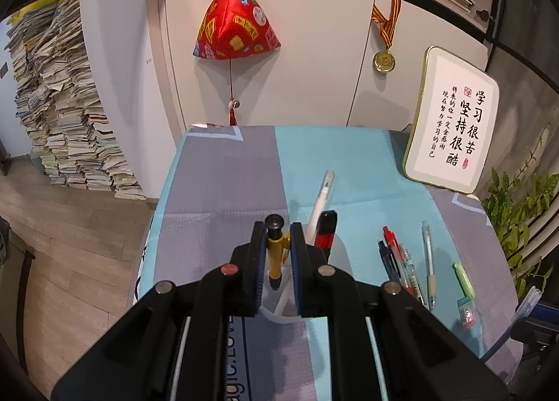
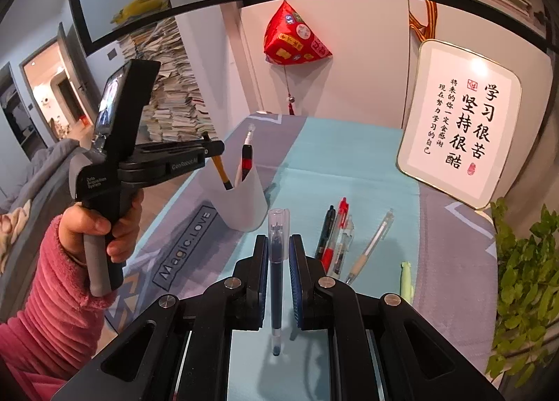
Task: Organize stationery
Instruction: 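Carry the yellow pen into the frosted cup and open the left tool, then carry the blue gel pen over the cup and open the right tool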
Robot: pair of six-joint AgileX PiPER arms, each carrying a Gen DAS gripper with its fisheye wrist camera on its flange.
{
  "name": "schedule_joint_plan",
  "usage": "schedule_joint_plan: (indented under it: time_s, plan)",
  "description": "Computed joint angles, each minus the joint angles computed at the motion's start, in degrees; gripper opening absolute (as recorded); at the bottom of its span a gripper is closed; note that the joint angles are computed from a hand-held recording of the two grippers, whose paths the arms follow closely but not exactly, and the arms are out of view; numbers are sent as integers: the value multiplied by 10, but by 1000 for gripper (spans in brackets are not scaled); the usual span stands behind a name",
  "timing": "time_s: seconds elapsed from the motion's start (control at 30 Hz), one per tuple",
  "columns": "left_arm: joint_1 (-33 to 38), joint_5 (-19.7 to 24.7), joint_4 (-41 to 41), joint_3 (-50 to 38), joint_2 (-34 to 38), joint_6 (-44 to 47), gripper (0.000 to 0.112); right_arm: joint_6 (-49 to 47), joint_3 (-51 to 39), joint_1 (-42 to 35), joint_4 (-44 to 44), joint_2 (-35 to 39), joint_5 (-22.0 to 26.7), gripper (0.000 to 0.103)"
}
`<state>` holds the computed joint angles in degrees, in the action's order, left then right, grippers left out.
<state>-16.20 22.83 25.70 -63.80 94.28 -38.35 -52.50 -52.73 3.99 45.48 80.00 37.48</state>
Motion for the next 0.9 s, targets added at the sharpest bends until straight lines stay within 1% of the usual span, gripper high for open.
schedule_joint_plan:
  time_s: [0.27,0.33,0.43,0.47,0.5,0.57,0.7,0.83,0.87,0.9]
  plan:
    - [7,-1,-18,2,3,7,12,3,-8,6,1,9,-1,12]
    - [13,-7,-39,10,-6,20,12,10,-14,11,-1,13,-2,12]
    - [19,-27,-46,38,-36,21,19,22,-28,21,-5,20,-5,12]
    - [19,-33,-36,50,-48,9,24,29,-35,27,-8,22,-7,12]
    - [19,-41,-17,65,-64,-12,27,33,-41,32,-10,24,-8,12]
    - [20,-51,12,90,-90,-44,28,43,-55,43,-14,31,-9,12]
    - [28,-67,35,135,-132,-75,30,60,-82,66,-19,45,-13,13]
    - [41,-90,34,192,-174,-88,31,87,-121,98,-31,63,-23,13]
    - [41,-94,44,207,-183,-100,33,97,-130,106,-38,67,-29,13]
    - [38,-94,74,220,-189,-130,33,110,-142,117,-48,73,-36,13]
